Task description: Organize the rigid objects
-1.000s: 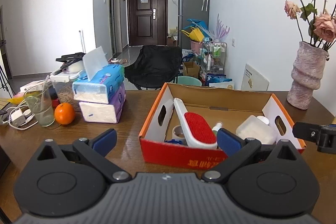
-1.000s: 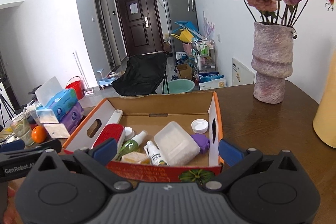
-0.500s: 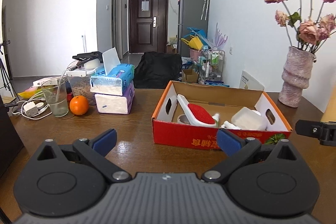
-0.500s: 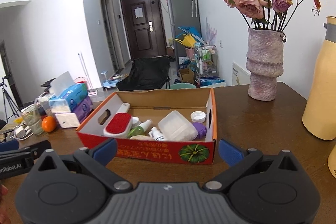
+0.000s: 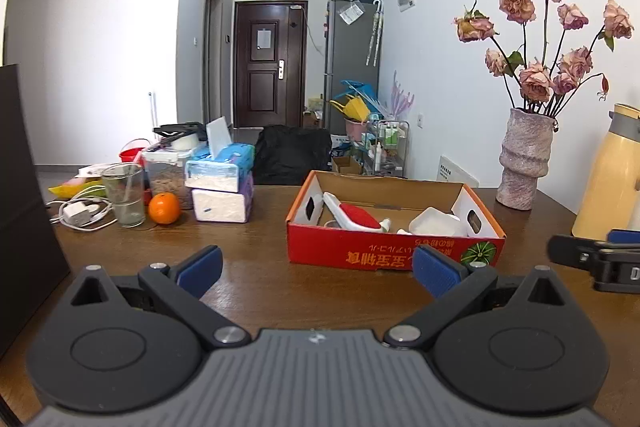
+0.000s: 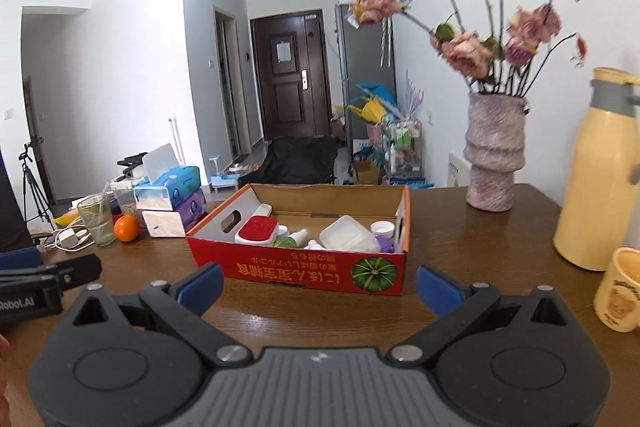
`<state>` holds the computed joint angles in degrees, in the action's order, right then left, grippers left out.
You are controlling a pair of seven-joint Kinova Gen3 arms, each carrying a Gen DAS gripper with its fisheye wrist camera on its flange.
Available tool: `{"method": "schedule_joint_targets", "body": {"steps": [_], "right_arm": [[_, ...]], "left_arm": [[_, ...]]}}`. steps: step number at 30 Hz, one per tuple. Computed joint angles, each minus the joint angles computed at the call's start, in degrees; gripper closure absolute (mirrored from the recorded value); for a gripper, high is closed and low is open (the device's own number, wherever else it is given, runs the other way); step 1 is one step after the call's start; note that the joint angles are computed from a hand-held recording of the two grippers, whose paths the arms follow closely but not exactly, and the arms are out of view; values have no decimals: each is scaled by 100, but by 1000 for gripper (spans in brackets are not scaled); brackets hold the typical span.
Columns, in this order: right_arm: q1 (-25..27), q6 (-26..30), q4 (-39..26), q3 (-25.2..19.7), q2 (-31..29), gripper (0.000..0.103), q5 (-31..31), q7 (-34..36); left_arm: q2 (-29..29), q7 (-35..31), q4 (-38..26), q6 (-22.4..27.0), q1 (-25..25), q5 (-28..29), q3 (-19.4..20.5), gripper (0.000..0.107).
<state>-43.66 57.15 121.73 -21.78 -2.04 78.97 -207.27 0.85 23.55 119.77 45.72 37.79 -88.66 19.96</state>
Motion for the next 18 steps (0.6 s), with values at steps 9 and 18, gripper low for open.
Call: {"method": "schedule_joint_targets", "body": {"steps": [9, 18], "right_arm": [[-868, 1706, 435, -876, -254, 0, -515, -572], [-1870, 3146, 521, -1398, -64, 0, -1117, -1022]], "left_arm": [[-343, 581, 579, 1201, 554, 208, 532, 4], [-385, 890, 949, 2047, 1110, 533, 1036, 4]]}}
